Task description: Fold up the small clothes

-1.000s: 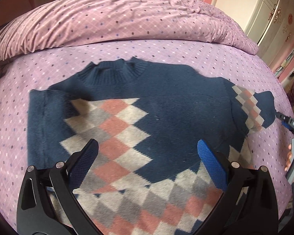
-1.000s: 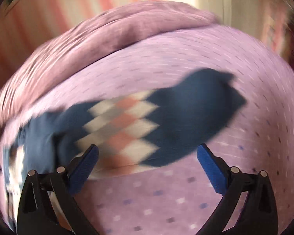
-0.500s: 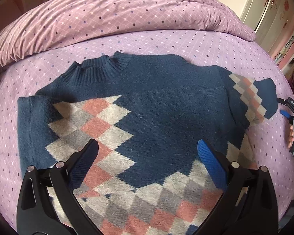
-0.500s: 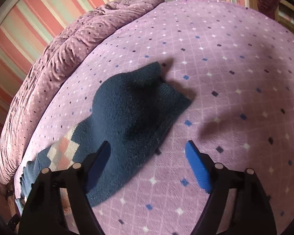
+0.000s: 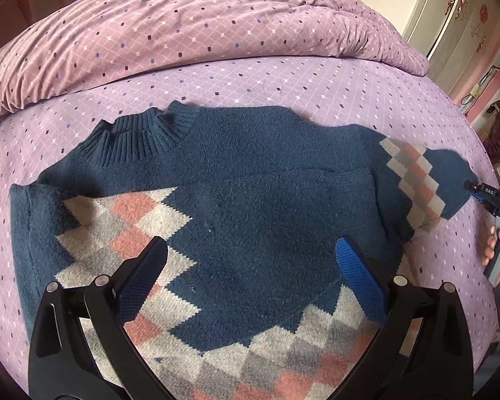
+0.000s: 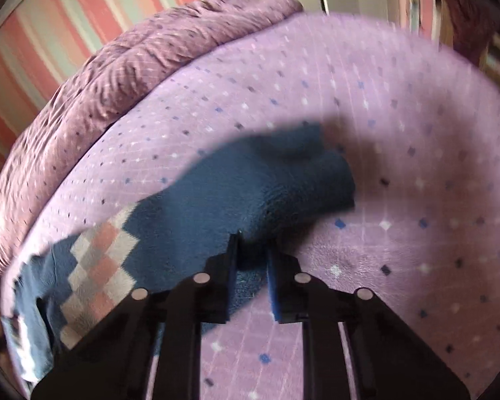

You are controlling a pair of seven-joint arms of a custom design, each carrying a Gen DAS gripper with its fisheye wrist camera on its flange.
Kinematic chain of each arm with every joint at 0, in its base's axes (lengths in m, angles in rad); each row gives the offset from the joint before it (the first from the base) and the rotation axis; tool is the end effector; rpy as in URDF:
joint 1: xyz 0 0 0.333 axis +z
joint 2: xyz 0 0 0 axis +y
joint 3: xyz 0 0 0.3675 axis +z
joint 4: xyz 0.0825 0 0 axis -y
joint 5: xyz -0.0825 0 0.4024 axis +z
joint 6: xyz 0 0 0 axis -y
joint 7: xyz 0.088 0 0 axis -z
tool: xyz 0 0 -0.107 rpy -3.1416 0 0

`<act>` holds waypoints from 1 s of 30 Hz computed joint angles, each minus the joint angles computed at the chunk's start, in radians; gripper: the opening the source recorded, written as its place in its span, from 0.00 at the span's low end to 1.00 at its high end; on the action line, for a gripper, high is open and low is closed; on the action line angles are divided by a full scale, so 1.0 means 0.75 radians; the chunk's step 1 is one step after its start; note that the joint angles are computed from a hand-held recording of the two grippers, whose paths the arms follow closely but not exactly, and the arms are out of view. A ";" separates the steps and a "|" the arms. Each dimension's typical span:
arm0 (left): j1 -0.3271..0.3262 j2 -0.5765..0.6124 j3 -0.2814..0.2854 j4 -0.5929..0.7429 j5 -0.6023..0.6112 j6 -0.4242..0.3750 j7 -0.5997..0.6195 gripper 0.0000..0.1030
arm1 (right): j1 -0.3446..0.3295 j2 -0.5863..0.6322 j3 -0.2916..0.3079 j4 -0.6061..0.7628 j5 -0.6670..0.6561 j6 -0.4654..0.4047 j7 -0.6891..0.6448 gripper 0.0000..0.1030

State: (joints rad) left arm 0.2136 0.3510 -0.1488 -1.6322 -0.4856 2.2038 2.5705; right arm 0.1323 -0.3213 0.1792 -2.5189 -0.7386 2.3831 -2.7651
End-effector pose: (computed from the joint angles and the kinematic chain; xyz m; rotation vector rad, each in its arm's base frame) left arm 0.7145 0.0446 0.4857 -1.2828 2.6601 -0.7694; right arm 0.4246 0.1325 0.4497 -0.5864 2.6370 -0.7216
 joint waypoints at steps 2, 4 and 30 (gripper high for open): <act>-0.003 0.008 0.001 0.007 0.002 -0.005 -0.014 0.97 | 0.029 0.029 0.052 0.100 -0.009 -0.156 -0.042 0.13; -0.004 0.018 -0.001 0.016 0.006 -0.009 -0.023 0.97 | 0.080 0.081 0.095 0.222 -0.042 -0.318 -0.094 0.13; 0.167 0.346 -0.026 0.510 -0.035 -0.329 -0.075 0.97 | 0.617 1.035 -0.095 1.454 0.055 -0.291 -0.514 0.12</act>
State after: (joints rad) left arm 0.3388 0.6103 -0.1684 -1.2495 -0.5122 1.9572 2.5140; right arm 0.5954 0.4551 0.1075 -1.4286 -0.6974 2.1648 -3.1507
